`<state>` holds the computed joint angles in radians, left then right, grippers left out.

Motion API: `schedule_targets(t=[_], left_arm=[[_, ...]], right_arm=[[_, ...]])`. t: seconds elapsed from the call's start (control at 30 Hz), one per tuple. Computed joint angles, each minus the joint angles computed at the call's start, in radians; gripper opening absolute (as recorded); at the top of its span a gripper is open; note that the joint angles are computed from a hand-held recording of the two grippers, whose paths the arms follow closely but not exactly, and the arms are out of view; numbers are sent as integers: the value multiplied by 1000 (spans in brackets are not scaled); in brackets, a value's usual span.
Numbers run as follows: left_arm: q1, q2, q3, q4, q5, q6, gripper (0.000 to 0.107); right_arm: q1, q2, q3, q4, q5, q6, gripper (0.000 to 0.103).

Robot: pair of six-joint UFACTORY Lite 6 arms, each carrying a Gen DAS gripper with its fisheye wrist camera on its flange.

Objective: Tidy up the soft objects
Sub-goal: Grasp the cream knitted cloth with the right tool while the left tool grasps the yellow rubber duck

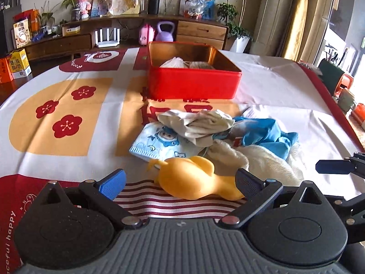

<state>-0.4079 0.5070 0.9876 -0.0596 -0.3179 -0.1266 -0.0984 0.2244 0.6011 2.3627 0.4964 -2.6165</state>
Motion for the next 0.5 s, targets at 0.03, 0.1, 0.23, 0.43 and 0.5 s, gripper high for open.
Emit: schedule_targets(t=[0.03, 0.1, 0.23, 0.43, 0.5], left_arm=[[4, 14, 11, 17, 4, -17, 103], [10, 38, 29, 32, 12, -34, 102], [15, 70, 50, 42, 7, -38, 101], [24, 77, 50, 168, -24, -144, 87], [30, 76, 49, 242, -33, -215, 77]], right_arm=[[4, 18, 8, 16, 0, -16, 84], [11, 51, 30, 28, -5, -29, 82], [25, 106, 63, 65, -17, -62, 77], [22, 129, 74, 104, -8, -91, 65], [18, 128, 72, 114, -8, -102, 58]])
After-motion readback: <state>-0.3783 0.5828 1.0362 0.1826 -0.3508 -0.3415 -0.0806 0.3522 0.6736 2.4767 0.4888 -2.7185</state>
